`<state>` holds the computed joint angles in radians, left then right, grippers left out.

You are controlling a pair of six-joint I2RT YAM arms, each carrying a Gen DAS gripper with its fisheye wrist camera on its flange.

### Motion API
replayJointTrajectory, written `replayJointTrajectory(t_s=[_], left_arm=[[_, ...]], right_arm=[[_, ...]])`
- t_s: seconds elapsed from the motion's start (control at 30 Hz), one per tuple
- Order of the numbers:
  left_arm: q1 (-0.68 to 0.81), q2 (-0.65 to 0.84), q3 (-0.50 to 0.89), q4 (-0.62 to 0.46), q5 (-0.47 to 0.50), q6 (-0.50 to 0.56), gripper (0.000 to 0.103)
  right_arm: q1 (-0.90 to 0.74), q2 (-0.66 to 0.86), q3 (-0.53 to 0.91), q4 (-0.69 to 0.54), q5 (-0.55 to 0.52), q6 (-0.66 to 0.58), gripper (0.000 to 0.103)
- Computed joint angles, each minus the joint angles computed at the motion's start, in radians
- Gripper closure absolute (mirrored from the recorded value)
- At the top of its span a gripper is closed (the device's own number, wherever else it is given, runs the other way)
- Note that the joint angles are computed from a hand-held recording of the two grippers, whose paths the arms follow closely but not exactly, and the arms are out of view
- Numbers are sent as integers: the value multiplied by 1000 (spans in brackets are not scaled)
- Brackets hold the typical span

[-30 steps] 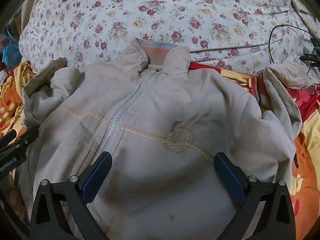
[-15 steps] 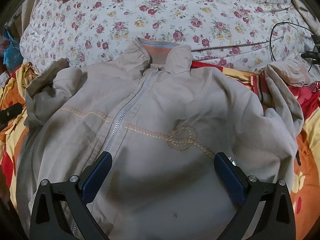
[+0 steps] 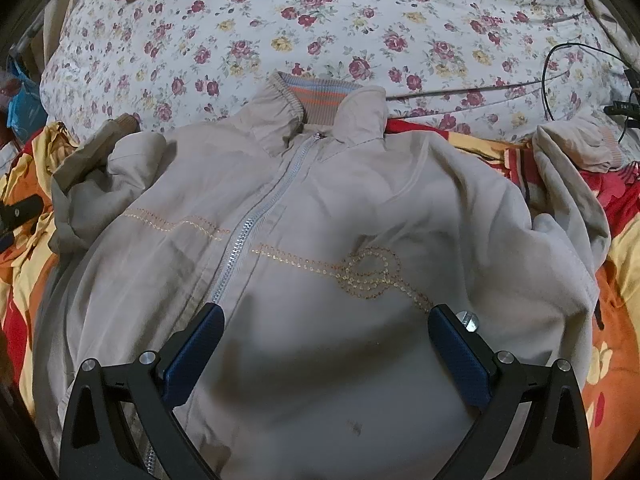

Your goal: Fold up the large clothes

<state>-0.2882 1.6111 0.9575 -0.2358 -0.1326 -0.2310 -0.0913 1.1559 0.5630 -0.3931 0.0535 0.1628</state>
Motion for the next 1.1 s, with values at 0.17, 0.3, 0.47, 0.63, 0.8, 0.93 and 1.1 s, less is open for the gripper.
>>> replayJointTrajectory(t_s=[0.17,0.3,0.47,0.63,0.8,0.93,1.1], left_arm=[[11,146,200,-72,-31,-1,0],[13,355,430,-167,-112,13,0],[63,555,635,-227,-104,42,14],[130,618,719,-317,112,36,98],[102,374,488,-200,257,91,99],[-3,155,360,-171,400,107,99],[-194,94,284,-153,463,121,49]], right_arm=[[-5,-2,1,-7,-11,4,1],[-8,9,5,-14,-17,2,1],[-23,39,17,-13,-43,-4,1],[-44,58,23,-6,-72,1,1],[-94,-36,6,8,-98,20,1],[-190,-64,2,15,-128,22,1],[-317,-42,16,9,-221,10,1]])
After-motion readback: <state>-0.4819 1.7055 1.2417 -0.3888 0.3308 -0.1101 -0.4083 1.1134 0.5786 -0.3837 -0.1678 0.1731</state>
